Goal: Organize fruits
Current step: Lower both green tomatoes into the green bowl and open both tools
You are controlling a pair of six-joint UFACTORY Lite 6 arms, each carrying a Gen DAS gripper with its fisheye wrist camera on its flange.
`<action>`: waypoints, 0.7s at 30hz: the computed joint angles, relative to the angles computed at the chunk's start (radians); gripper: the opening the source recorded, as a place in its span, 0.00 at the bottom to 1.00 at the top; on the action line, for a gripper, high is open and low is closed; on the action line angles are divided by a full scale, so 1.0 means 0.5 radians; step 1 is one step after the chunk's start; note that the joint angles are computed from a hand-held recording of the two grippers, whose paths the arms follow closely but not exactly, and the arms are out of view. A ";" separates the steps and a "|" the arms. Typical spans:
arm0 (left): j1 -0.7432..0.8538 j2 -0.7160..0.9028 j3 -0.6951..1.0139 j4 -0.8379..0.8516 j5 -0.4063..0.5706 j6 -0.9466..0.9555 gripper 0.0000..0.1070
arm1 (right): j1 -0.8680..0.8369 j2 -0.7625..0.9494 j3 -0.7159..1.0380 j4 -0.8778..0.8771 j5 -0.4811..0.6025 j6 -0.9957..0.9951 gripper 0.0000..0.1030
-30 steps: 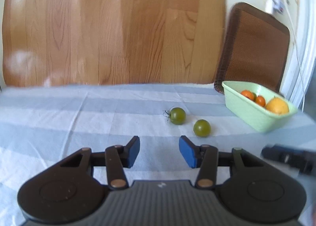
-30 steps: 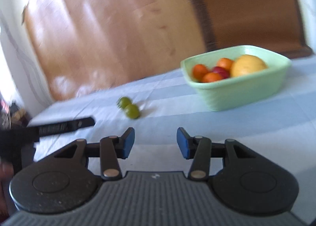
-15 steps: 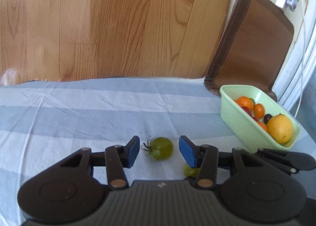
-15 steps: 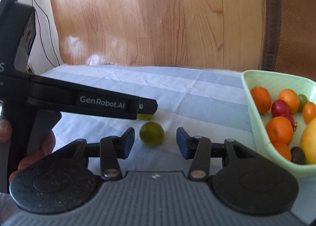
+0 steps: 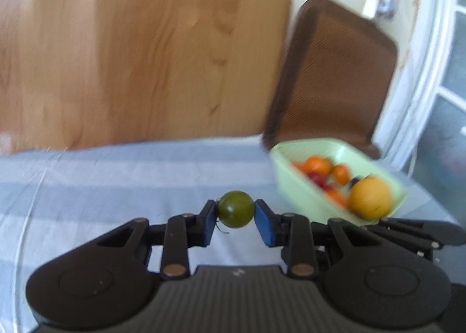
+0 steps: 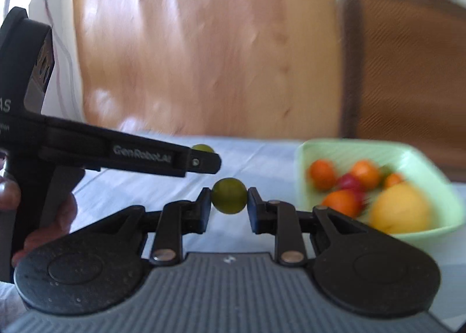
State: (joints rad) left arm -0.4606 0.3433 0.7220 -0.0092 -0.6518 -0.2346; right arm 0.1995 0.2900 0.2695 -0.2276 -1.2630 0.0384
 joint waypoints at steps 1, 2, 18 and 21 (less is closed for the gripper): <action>-0.046 -0.021 0.042 -0.007 0.024 -0.002 0.27 | -0.062 -0.003 -0.033 0.032 -0.081 -0.039 0.28; -0.099 -0.005 0.123 -0.022 0.067 -0.001 0.27 | -0.137 0.009 -0.034 0.030 -0.117 -0.051 0.28; -0.352 0.701 1.171 -0.240 0.614 0.119 0.35 | -0.585 0.269 0.081 -0.186 -0.347 -0.004 0.30; -0.358 0.534 0.991 -0.350 0.553 0.203 0.36 | -0.694 0.297 0.043 -0.229 -0.497 0.086 0.30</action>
State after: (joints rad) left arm -0.6397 0.6102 1.2175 -0.1844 -0.3756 -0.1333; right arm -0.1474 0.4386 0.2910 -0.3423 -1.5116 0.0814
